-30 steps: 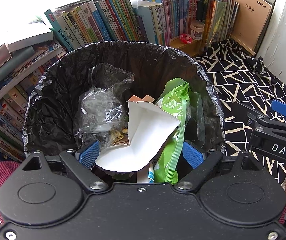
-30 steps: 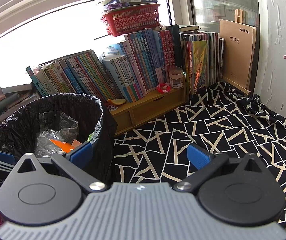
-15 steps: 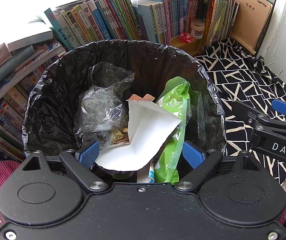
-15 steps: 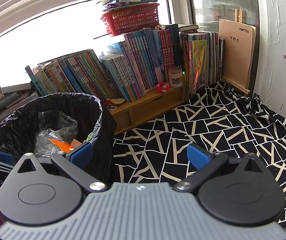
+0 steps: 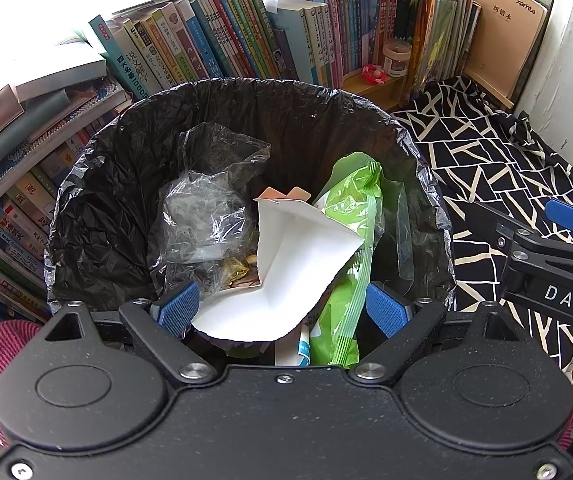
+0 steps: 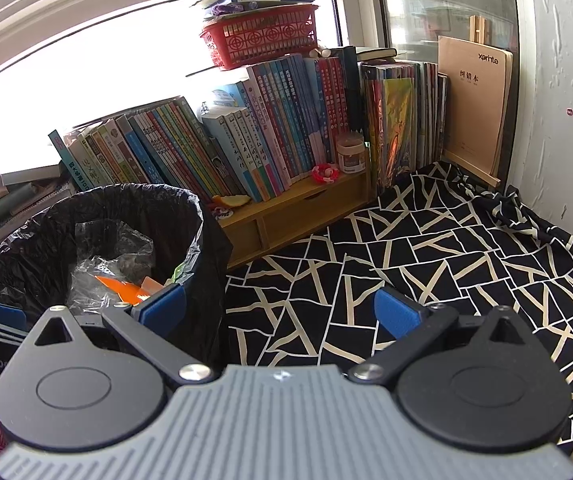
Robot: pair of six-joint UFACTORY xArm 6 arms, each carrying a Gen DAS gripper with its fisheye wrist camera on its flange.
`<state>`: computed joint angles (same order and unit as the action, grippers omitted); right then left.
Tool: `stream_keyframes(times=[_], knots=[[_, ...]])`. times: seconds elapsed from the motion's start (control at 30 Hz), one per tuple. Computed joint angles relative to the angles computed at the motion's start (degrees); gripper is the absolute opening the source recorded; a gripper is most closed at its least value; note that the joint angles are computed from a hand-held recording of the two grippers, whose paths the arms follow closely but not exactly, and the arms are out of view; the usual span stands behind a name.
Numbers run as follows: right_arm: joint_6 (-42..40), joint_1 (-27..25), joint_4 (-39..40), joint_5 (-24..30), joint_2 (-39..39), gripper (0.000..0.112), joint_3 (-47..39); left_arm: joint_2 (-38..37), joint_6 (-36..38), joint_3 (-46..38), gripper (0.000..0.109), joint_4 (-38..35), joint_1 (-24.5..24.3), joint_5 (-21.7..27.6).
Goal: Collect trash
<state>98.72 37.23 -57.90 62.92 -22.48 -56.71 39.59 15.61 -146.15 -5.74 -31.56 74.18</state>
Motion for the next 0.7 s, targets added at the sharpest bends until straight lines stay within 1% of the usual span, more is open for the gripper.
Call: stream_keyframes(times=[0.27,0.53,0.7], knots=[[-0.2,-0.1,0.1,-0.1,0.0,0.103,-0.1,-0.3,0.1,0.7,0.090,0.0,0.0,-0.4],[0.3,0.2,0.0,0.1,-0.2,0.103,0.4,-1.9,0.5,3.4,0.090,0.0,-0.1,-1.9],[0.1,0.1,0.1,0.0,-0.2,0.103,0.3,-0.8,0.1,1.4,0.090,0.3,-0.1,-0.8]])
